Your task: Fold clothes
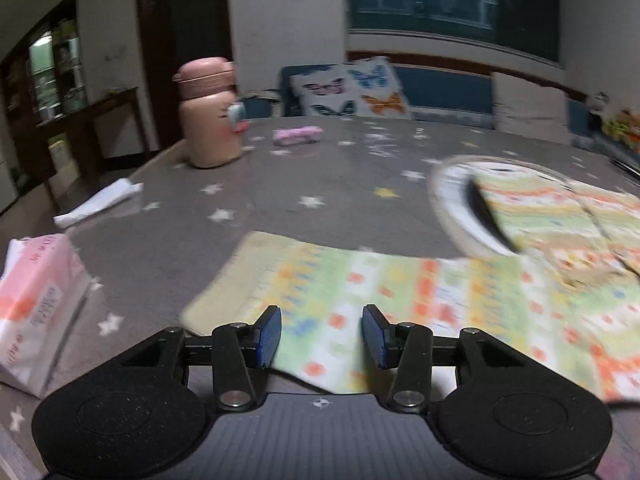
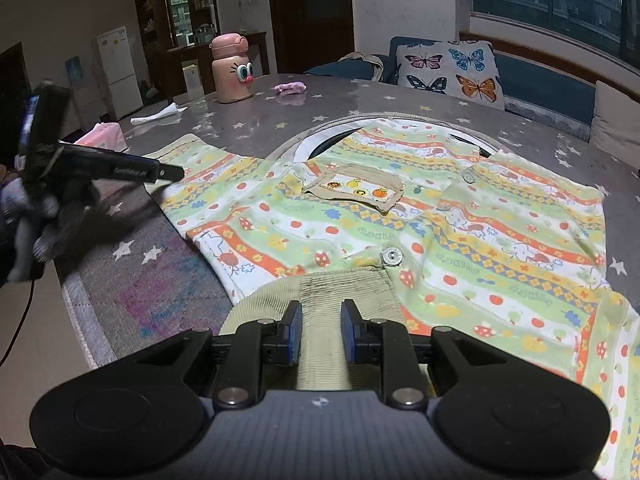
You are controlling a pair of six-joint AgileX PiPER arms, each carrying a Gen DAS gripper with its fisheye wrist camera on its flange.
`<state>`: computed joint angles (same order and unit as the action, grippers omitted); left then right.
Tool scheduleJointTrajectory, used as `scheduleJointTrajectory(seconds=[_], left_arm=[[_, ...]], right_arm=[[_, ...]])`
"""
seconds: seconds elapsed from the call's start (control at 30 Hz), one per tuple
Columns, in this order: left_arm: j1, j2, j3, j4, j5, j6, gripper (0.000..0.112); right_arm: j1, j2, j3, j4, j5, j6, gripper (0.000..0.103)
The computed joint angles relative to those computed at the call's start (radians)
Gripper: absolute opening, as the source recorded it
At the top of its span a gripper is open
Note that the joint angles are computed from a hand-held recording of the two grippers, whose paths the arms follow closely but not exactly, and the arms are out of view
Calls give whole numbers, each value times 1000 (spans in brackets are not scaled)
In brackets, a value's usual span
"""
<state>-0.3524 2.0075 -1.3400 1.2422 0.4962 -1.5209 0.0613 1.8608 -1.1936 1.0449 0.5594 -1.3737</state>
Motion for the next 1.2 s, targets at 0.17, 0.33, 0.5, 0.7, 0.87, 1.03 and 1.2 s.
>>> scheduleJointTrajectory(seconds=[0.17, 0.33, 0.5, 0.7, 0.87, 1.03, 1.2], left_arm=[[30, 27, -9, 95, 92, -47, 47], [41, 49, -43, 96, 128, 19, 47], [20, 95, -90, 126, 193, 59, 47], [30, 119, -162, 33, 209, 156, 48], [2, 87, -148, 3, 207, 149, 49], [-54, 44, -119, 31, 175, 101, 65], [-132, 30, -133, 43, 128, 95, 75]], right_arm=[[0, 0, 0, -2, 0, 4, 21], [-1, 0, 0, 0, 0, 4, 22], [1, -3, -3, -8, 1, 38, 26], [-12, -27, 37, 50, -2, -36, 31], [-70, -76, 77, 116, 7, -69, 31], [-158, -95, 105, 163, -45, -78, 32], [-250, -46, 73, 214, -167, -68, 32]])
